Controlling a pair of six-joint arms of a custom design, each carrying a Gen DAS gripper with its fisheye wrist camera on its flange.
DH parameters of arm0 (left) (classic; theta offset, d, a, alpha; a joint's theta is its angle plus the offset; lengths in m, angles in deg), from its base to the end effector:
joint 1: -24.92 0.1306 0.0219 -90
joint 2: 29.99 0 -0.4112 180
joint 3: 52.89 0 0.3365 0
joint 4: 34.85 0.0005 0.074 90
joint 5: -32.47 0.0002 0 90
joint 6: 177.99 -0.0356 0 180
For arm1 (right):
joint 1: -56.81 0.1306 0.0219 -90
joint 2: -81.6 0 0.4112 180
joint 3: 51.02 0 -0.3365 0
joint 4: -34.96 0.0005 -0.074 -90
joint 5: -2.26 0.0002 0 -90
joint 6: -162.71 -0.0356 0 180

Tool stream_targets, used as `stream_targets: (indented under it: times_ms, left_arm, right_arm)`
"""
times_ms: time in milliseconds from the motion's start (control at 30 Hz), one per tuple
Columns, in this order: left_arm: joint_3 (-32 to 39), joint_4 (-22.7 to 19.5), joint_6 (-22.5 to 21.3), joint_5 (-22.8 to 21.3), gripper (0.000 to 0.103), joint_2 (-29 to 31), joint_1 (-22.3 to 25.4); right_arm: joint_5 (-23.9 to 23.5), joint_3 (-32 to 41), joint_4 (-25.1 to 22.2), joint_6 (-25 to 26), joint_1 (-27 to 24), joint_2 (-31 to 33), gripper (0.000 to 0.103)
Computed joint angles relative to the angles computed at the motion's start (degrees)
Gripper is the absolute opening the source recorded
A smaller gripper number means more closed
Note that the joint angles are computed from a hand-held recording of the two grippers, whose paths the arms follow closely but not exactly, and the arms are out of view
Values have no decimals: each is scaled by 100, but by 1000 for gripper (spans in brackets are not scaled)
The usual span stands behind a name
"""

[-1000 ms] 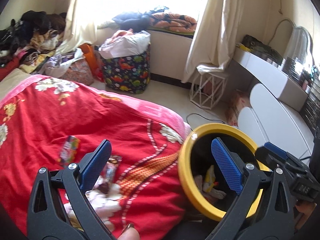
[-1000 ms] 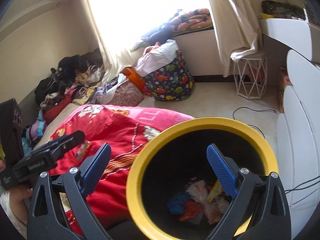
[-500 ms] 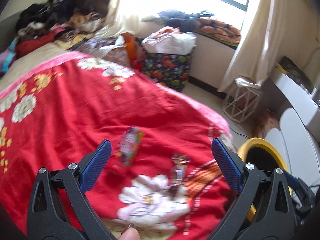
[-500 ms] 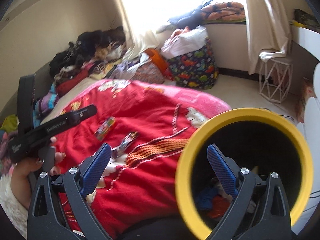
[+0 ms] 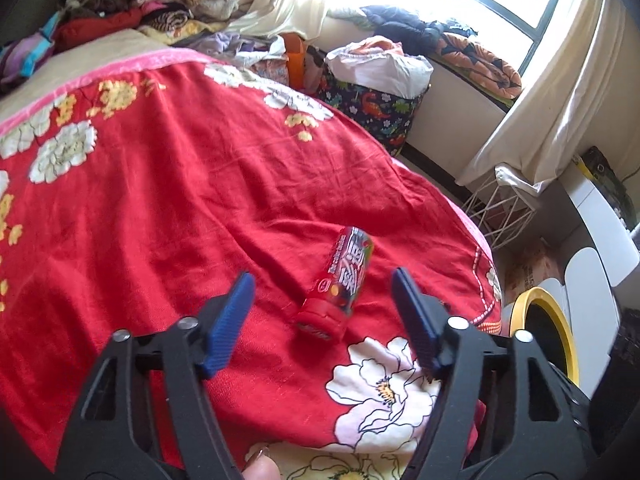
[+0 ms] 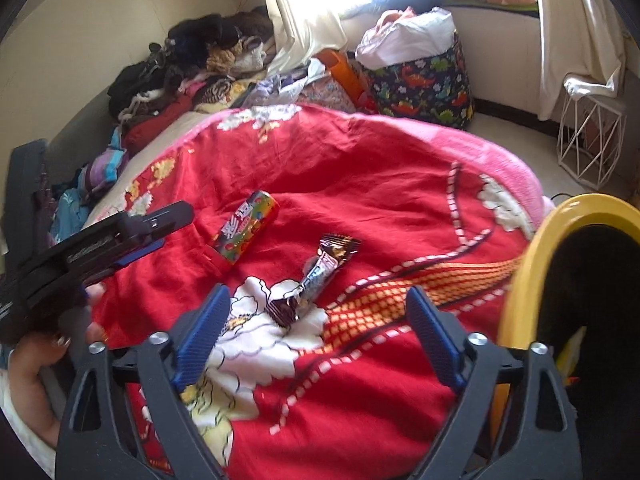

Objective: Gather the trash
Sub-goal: 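Move both tools back over the red tube and chocolate wrapper, then grasp red candy tube with left tool while right tool grasps brown chocolate wrapper, then carry red candy tube and chocolate wrapper over the yellow bin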

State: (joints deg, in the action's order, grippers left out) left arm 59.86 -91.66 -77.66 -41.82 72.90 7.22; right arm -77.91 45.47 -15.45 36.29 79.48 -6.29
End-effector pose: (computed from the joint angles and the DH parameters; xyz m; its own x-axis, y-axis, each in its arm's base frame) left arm 0.4913 -0.1674 0.5098 -0.7689 0.0642 -0.6361 0.3363 0.8868 -0.3171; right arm 0.4161 0.1667 0.4886 -0.6949 0.3437 -0.6316 0.1767 0.9331 0.3133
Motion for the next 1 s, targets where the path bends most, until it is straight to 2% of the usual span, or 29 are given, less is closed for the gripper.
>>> stream_targets:
  times_ms: [133,167,300,333,367,533,600,667,767,1000]
  left_arm:
    - [49,-130,-108,190,55,95,10]
    - [68,-174,-143,239,55,130,1]
    - [114,-282,-232,298,55,248,-52]
    - [134,-309,-267,285,55,284,-78]
    - [156,-342,-309,251,55,323,-113]
    - [223,-437,-459,-7,46,466,-276]
    - [228,-460,-523,-191,30,493,-353]
    - [206,-481,-526,-243,26,487,-398]
    - [146,-446,-601,-303,26,409,-458]
    - [63,-333,-617,-136,26,201,-578]
  right_arm:
    - [-330,149,-55,-68,-123,330,69]
    - [-405,191,-130,-66,-146,422,61]
    - [-489,16,-53,-73,-177,414,41]
    - [-533,-46,-1,-93,-193,365,28]
    - [-573,-85,22,-113,-211,323,22]
    - [-573,-357,211,-101,-233,-30,22]
    - [-585,-465,294,-125,-245,-180,22]
    - [-588,-533,337,-141,-246,-303,22]
    - [-502,-667,353,-121,-230,-526,22]
    - [-330,-824,308,-147,-208,-859,22]
